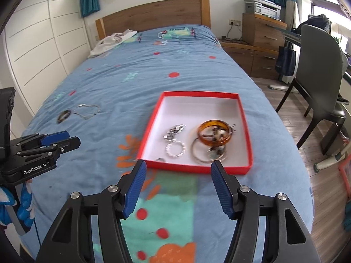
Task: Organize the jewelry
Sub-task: 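Withdraw both open tools from the box toward the brown bangle and chain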
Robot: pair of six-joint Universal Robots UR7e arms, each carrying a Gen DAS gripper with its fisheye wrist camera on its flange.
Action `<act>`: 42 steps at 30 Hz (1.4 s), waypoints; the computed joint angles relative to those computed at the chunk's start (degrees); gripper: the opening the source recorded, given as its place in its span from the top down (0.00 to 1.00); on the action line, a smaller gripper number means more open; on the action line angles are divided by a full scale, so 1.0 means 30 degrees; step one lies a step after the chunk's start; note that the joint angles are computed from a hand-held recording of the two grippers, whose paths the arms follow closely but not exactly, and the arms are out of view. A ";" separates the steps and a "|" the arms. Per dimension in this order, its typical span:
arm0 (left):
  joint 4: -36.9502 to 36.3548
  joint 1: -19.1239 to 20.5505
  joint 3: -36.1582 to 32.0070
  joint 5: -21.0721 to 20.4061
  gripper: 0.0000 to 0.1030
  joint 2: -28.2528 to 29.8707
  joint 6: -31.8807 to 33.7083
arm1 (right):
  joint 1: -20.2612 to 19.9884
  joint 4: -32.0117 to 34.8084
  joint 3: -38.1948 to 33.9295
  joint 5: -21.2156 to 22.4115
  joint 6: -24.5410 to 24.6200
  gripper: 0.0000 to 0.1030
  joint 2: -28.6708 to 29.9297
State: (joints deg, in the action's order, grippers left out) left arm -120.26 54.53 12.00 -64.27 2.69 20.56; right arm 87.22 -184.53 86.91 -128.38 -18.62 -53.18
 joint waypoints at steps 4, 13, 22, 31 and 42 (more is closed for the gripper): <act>-0.2692 0.0147 0.4745 0.0269 0.61 -0.2719 -0.0149 | 0.0618 -0.0425 0.0256 -0.0196 0.0023 0.39 0.0192; -0.6052 0.0623 0.9486 0.1126 0.50 -0.5858 -0.0256 | 0.1842 -0.1018 -0.0170 -0.0824 -0.0307 0.33 0.1297; -0.6818 0.1334 1.1037 0.1759 0.50 -0.7056 -0.1044 | 0.3078 -0.0646 -0.1677 -0.3215 -0.0693 0.27 0.3315; -0.7063 0.1882 1.0942 0.2321 0.50 -0.7267 -0.1496 | 0.3574 0.0471 -0.2889 -0.3392 -0.1248 0.25 0.4545; -0.4629 0.2829 0.6023 0.2852 0.50 -0.5061 -0.2081 | 0.3231 0.2697 -0.5701 -0.1977 -0.1275 0.25 0.5949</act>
